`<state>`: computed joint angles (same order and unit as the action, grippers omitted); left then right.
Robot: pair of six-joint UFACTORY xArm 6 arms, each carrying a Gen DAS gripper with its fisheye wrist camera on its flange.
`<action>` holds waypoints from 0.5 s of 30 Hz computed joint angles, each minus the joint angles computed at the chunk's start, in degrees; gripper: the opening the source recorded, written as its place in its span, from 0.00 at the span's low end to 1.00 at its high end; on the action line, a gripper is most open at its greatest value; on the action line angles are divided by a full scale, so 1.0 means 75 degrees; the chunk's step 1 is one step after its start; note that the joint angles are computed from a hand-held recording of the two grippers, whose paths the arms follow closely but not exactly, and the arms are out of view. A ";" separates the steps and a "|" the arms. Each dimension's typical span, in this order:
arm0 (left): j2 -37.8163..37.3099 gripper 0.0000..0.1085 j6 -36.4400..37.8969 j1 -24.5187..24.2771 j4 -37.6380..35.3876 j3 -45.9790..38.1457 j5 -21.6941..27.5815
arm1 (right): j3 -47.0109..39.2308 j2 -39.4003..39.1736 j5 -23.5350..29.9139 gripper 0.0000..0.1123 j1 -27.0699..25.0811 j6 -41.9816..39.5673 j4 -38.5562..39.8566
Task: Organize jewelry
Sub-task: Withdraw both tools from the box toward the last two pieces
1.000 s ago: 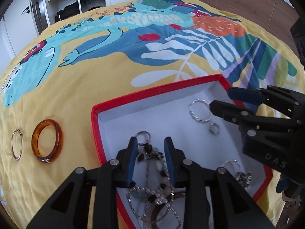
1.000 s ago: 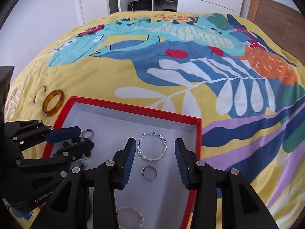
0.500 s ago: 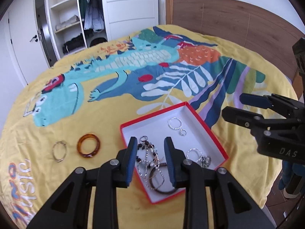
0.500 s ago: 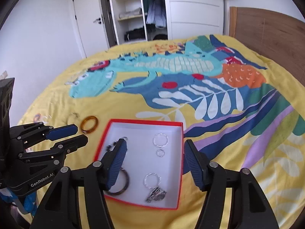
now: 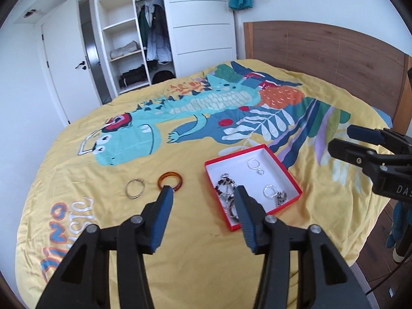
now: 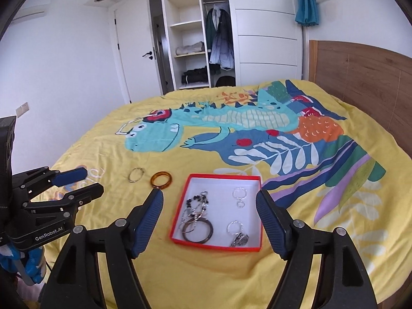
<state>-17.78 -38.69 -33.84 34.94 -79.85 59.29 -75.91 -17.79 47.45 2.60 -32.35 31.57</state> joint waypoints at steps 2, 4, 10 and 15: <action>-0.0379 0.43 -0.0175 -0.0139 0.0177 0.0221 0.0198 | 0.0215 -0.0325 0.0042 0.66 0.0020 0.0006 0.0049; -0.0710 0.43 -0.0354 -0.0282 0.0372 0.0408 0.0388 | 0.0401 -0.0616 0.0099 0.66 0.0047 -0.0043 0.0133; -0.1539 0.44 -0.0956 -0.0772 0.0856 0.0806 0.0958 | 0.0887 -0.1477 0.0307 0.66 0.0148 -0.0006 0.0157; -0.2193 0.46 -0.1385 -0.1205 0.1243 0.1080 0.1453 | 0.1149 -0.2109 0.0478 0.66 0.0284 0.0169 0.0025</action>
<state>-34.23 -49.08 -42.88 44.26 -71.75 70.19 -67.29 -33.60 51.04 4.74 -31.08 31.76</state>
